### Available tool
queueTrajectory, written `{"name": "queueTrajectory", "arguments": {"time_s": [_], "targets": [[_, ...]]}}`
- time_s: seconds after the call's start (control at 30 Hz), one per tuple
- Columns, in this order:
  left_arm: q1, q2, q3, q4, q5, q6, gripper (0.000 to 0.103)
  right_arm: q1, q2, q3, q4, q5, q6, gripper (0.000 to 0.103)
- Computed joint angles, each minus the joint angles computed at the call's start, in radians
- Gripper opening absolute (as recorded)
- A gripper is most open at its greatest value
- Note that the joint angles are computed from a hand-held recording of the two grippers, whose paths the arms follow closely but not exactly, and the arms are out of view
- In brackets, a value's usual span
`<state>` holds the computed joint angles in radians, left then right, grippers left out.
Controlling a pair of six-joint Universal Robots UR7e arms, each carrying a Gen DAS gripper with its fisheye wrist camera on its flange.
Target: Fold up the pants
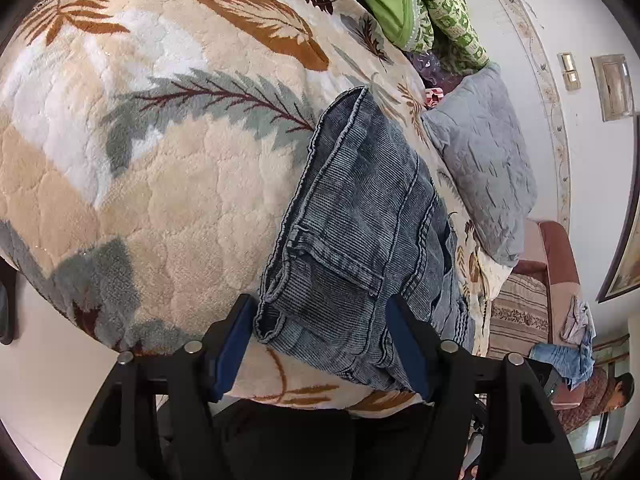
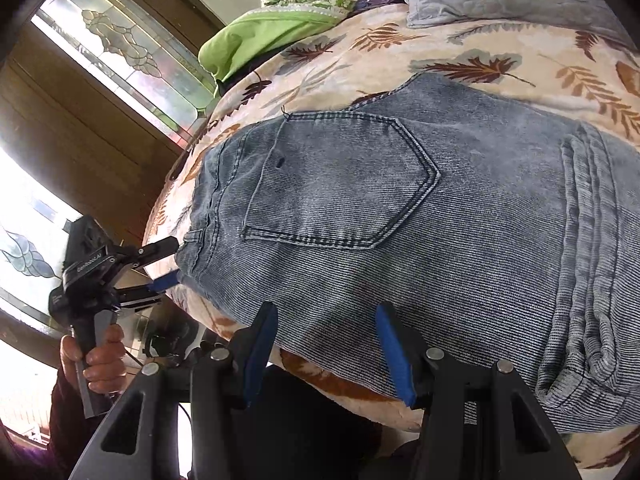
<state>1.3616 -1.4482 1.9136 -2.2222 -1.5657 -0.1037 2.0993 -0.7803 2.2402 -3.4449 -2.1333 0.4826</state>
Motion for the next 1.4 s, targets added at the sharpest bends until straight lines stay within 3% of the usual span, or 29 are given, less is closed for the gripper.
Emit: {"name": "queueTrajectory", "arguments": {"time_s": [0.17,0.2,0.23,0.27,0.4,0.5,0.63,0.7,0.73,0.77,1.07,1.2,1.27,1.4], "targets": [[-0.038,-0.005,0.015,-0.017,0.005,0.016,0.071,-0.005,-0.003,0.005,-0.007,0.011,0.001,0.055],[-0.042,-0.007,0.017,-0.022,-0.013,0.028,0.066,-0.006,-0.005,0.007,-0.009,0.013,0.000,0.055],[-0.050,-0.009,0.019,-0.023,-0.030,0.044,0.055,-0.006,-0.005,0.008,-0.011,0.014,0.001,0.055],[-0.060,-0.011,0.021,-0.026,-0.027,0.055,0.054,-0.006,-0.005,0.009,-0.013,0.013,0.001,0.055],[-0.077,0.001,0.017,-0.030,0.016,0.062,0.054,-0.007,-0.006,0.011,-0.017,0.015,0.002,0.055],[-0.057,0.013,0.015,-0.032,0.027,0.021,0.070,-0.007,-0.006,0.012,-0.019,0.014,0.002,0.055],[-0.050,0.007,0.031,-0.054,0.031,0.009,0.070,-0.008,-0.006,0.010,-0.016,0.015,0.006,0.055],[-0.066,0.005,0.039,-0.064,0.057,0.012,0.058,-0.009,-0.007,0.011,-0.017,0.016,0.003,0.055],[-0.071,0.008,0.040,-0.063,0.064,0.012,0.041,-0.008,-0.007,0.010,-0.017,0.015,0.004,0.055],[-0.078,0.010,0.041,-0.066,0.083,0.009,0.036,-0.008,-0.006,0.010,-0.018,0.015,0.004,0.055],[-0.065,0.003,0.043,-0.088,0.071,0.011,0.017,-0.003,-0.006,0.010,-0.027,0.009,0.001,0.055],[-0.084,-0.014,0.055,-0.106,0.074,0.038,0.015,0.027,0.007,-0.010,-0.069,-0.050,-0.048,0.054],[-0.098,-0.023,0.063,-0.118,0.078,0.054,0.014,0.034,0.007,-0.031,-0.049,-0.083,-0.059,0.048],[-0.104,-0.016,0.060,-0.096,0.120,0.053,0.015,0.018,0.005,-0.040,-0.034,-0.063,-0.039,0.047]]}}
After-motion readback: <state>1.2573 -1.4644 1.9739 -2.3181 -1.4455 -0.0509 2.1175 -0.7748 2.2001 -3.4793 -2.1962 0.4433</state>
